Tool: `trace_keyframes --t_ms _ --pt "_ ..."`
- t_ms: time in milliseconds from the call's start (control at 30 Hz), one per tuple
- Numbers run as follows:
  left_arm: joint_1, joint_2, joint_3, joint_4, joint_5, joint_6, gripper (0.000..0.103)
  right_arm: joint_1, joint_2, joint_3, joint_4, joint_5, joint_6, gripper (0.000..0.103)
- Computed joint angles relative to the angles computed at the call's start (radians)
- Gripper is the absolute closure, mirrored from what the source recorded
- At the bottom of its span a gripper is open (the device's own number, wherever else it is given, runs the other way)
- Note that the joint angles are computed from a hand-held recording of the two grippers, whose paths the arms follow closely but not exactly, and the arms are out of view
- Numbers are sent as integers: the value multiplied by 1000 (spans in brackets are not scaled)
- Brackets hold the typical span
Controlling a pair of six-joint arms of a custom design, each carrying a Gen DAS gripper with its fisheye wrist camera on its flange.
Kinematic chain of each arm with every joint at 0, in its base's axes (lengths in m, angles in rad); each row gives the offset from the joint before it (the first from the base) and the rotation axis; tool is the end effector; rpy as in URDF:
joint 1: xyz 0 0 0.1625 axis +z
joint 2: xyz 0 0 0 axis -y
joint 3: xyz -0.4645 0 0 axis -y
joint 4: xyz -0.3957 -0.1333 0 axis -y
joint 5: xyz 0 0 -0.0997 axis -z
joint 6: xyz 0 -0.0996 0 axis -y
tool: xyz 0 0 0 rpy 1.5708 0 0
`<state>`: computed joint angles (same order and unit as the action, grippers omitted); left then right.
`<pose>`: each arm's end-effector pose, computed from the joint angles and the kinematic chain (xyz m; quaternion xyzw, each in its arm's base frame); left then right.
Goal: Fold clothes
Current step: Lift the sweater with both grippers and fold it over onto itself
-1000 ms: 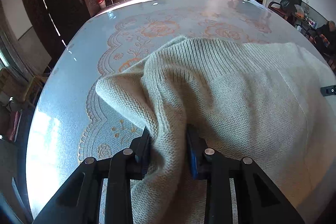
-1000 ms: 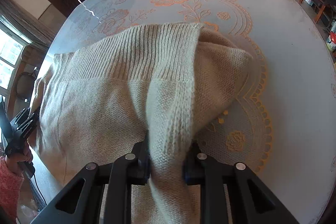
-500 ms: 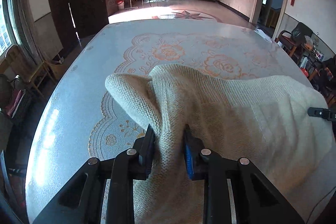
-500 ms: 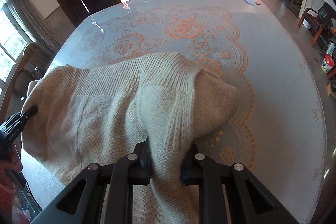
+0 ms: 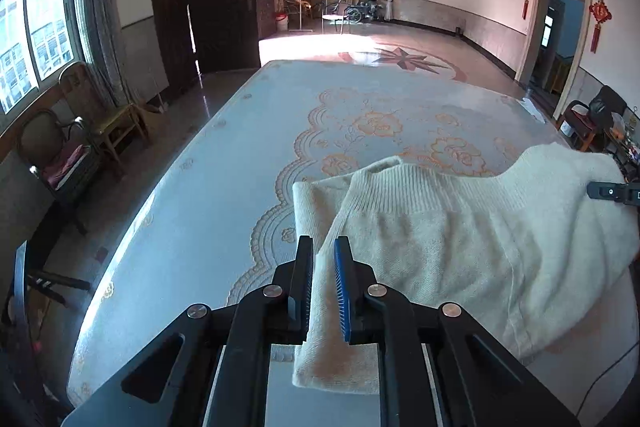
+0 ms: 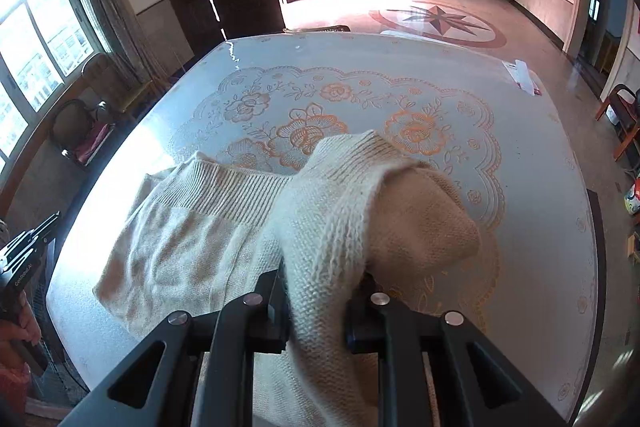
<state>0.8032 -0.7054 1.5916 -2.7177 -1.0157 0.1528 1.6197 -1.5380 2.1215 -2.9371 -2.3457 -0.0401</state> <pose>-0.3677 -0.6486 0.1010 0.3916 0.8702 -0.2014 0.2211 0.0863 -0.4627 0.4286 -0.1059 -0.8614 0.3547 0.3477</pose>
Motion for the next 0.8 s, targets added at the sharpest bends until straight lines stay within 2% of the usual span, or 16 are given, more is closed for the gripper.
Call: trace_keyframes --t_ms 67,100,133,300,433,533,667,733,767,800 --pt "31 12 -49 132 -8 -59 79 -21 -16 5 21 18 6 85" --pt "47 20 -74 180 -25 -79 64 -31 -27 9 33 27 11 85" --pt "61 32 -97 202 -34 -84 55 -40 -38 14 41 32 18 85" --pt "118 113 -250 343 -117 -99 35 -95 -73 36 51 57 48 85" --pt "143 203 -400 500 -181 -91 35 -148 -88 46 49 86 73 85" --pt "157 271 -509 610 -223 -80 35 -163 -106 54 58 92 93 85" --pt "163 304 -553 623 -300 -57 31 -172 -114 61 57 94 115 85" --pt "155 308 -545 598 -289 -49 32 -173 -116 64 57 94 126 85" --pt "149 306 -534 584 -280 -43 35 -173 -119 67 58 94 132 85" --pt "145 305 -525 571 -274 -37 53 -173 -121 69 58 95 138 85"
